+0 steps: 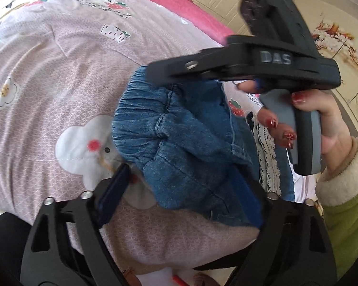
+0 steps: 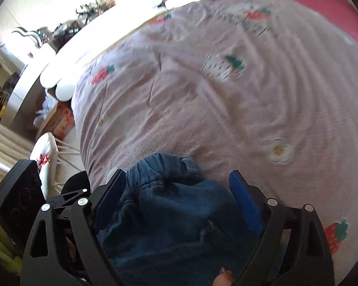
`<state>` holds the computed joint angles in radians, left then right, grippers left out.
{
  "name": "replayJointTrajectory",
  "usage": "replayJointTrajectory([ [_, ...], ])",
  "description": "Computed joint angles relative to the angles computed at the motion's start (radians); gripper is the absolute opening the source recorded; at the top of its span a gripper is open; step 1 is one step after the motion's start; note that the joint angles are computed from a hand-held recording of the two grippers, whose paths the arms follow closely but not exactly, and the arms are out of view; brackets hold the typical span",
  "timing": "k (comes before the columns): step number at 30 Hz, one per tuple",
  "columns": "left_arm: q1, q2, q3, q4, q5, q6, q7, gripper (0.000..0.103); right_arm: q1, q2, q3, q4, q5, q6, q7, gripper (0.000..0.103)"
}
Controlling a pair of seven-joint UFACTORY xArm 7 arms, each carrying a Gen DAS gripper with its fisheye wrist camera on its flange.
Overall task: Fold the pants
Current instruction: 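Grasp the elastic denim cuff with the right gripper and lift it, then fold the held cuff over the pants with the right gripper and release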
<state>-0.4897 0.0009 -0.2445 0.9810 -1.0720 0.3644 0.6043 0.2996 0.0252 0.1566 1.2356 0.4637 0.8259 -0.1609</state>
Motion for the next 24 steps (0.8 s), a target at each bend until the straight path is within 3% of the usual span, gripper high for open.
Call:
replayJointTrajectory([
  [1,0.001,0.005,0.0,0.003,-0.019,0.004,0.012,0.066,0.007,0.013,0.004,0.013,-0.046,0.018,0.033,0.057],
  [3,0.003,0.016,-0.001,0.006,-0.035,0.0,0.016,0.062,0.025,0.009,0.006,0.01,-0.151,0.016,0.087,0.045],
  [6,0.006,0.016,-0.006,0.003,-0.082,-0.008,0.062,0.049,0.011,-0.065,-0.001,-0.058,-0.096,-0.039,0.069,0.034],
  [9,0.012,0.007,-0.002,0.001,-0.164,0.035,0.131,0.032,0.014,-0.167,-0.02,-0.141,-0.01,-0.099,0.015,0.033],
  [13,-0.001,-0.009,-0.007,0.006,-0.208,0.02,0.18,0.022,0.036,-0.303,-0.049,-0.244,0.049,-0.154,-0.035,0.033],
  [18,-0.046,-0.048,-0.026,0.016,-0.213,-0.04,0.226,0.022,0.05,-0.468,-0.103,-0.353,0.065,-0.191,-0.072,0.033],
  [24,-0.104,-0.014,-0.05,0.089,-0.115,-0.018,0.198,0.022,0.029,-0.694,-0.165,-0.516,0.02,-0.176,-0.073,0.033],
])
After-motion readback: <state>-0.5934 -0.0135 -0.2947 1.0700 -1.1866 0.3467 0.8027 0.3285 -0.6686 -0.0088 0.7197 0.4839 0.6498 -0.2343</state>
